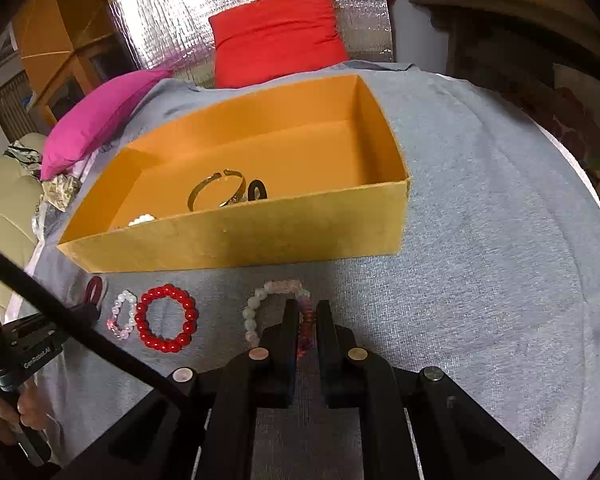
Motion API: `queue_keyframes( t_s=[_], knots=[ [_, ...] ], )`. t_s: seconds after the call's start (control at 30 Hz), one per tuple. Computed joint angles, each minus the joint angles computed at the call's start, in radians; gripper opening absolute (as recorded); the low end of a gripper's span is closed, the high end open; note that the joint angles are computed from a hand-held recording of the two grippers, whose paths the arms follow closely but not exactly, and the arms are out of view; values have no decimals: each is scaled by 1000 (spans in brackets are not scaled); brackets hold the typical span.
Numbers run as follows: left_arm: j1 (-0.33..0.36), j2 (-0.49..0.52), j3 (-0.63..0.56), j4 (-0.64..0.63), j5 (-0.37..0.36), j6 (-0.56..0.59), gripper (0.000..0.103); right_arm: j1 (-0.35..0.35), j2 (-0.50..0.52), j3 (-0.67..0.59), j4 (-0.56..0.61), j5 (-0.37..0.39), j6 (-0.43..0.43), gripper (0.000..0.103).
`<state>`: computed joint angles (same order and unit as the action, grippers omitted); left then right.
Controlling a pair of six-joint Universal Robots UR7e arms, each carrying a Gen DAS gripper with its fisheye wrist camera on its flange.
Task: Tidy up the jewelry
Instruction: 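Carry the dark red ring over the box with the left gripper while the right carries the pink-and-white bracelet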
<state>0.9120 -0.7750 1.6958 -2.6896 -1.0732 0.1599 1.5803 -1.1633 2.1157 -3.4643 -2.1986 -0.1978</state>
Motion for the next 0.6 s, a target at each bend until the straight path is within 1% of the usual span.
queue_keyframes(
  t_s=[0.13,0.27,0.43,0.53,0.6],
  knots=[
    [-12,-25,29,-29,1,10,6,2,-13,15,-18,26,-9,9],
    [-29,-45,63,-57,32,15,6,9,-15,24,-44,59,-38,9],
    [-45,-37,73,-55,79,7,6,18,2,14,-34,52,-48,9],
    [-43,-30,65,-14,86,-15,6,12,1,9,-18,47,-37,9],
    [-46,-27,67,-9,95,-12,6,4,-1,3,7,39,-21,9]
  ],
)
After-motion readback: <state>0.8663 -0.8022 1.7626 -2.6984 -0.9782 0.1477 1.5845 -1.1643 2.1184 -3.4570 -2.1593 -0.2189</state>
